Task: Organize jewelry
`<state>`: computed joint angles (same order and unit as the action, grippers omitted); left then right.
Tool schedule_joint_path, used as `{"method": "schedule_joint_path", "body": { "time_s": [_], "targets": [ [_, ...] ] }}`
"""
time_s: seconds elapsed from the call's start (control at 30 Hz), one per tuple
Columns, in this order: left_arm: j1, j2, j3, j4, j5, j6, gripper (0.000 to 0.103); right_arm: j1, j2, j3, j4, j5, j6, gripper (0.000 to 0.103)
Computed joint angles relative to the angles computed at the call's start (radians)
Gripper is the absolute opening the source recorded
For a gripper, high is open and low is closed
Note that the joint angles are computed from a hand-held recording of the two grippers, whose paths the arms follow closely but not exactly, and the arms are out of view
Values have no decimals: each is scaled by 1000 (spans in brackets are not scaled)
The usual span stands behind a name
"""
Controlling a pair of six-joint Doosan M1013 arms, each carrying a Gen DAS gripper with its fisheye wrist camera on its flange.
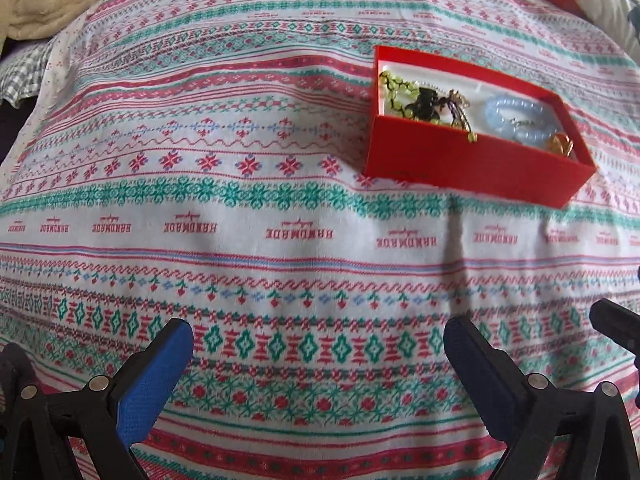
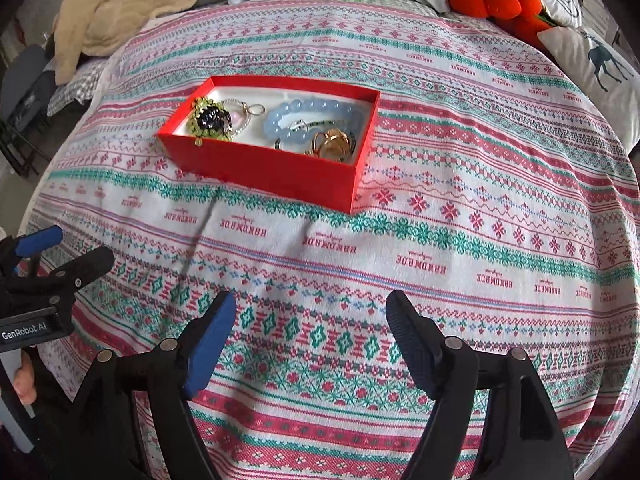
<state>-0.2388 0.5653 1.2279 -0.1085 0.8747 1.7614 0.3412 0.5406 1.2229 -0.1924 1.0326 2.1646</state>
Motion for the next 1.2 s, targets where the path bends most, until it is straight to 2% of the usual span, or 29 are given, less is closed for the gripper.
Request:
{"method": "schedule_joint_path", "body": {
  "time_s": [0.27, 0.47, 1.2],
  "targets": [
    [-13, -21, 30, -22, -33, -11, 103, 28, -10, 33, -139, 10, 128, 87],
    [-26, -34, 52, -21, -70, -3, 103, 32, -13, 33, -155, 5, 148, 87],
    [-29, -34, 50, -28, -62, 11, 103, 34, -11, 24, -157, -2, 158, 87]
  ]
}}
